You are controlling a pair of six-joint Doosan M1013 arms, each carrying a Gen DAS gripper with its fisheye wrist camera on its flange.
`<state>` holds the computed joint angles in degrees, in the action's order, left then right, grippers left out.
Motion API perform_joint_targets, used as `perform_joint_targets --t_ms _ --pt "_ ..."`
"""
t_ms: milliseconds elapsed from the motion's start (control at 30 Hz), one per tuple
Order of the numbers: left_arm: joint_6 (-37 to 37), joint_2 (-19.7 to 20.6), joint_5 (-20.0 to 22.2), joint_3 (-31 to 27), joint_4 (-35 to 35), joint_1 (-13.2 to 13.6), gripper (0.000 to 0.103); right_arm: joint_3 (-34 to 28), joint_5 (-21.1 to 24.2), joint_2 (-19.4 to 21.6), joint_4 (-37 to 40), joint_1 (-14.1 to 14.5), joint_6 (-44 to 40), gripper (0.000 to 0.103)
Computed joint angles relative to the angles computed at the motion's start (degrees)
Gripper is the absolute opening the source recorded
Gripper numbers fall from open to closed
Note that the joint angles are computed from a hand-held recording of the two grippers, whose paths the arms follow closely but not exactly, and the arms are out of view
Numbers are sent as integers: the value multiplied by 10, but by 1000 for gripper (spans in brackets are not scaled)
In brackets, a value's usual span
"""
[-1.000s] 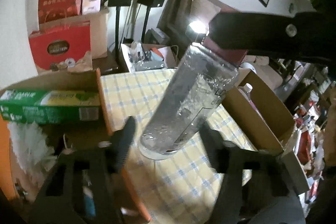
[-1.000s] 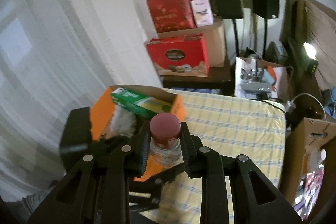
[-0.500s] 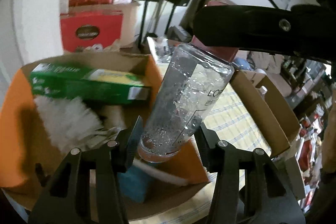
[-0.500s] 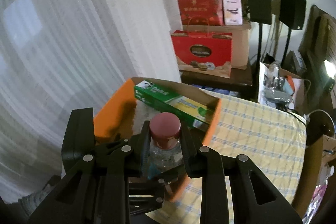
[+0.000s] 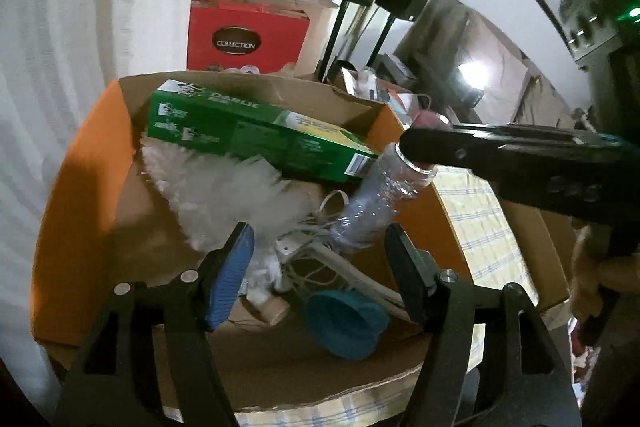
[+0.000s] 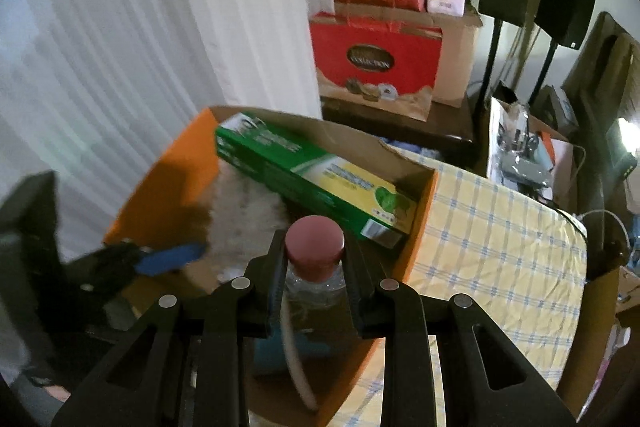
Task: Organize objects
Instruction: 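Lower the bottle into the orange box and open the right gripper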
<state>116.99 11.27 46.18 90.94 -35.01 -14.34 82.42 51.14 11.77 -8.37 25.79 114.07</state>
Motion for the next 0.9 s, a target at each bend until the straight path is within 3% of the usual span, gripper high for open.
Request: perform_joint_targets --t_ms 167,333,467,633,767,900 --pt "-11 1 0 -2 19 -2 65 -6 27 17 12 -12 3 26" --pt "-16 -1 -6 6 11 -1 90 1 8 25 32 -23 4 27" --pt "-43 -8 -26 13 37 -6 99 13 -15 20 7 -21 34 52" --pt "-79 -12 -32 10 102 -15 101 28 -36 6 -33 -14 63 62" --pt "-118 -23 -61 19 152 -22 101 45 -61 -15 -41 -12 89 75" --pt "-142 -31 -72 26 175 -24 102 69 -79 -41 -101 1 144 83"
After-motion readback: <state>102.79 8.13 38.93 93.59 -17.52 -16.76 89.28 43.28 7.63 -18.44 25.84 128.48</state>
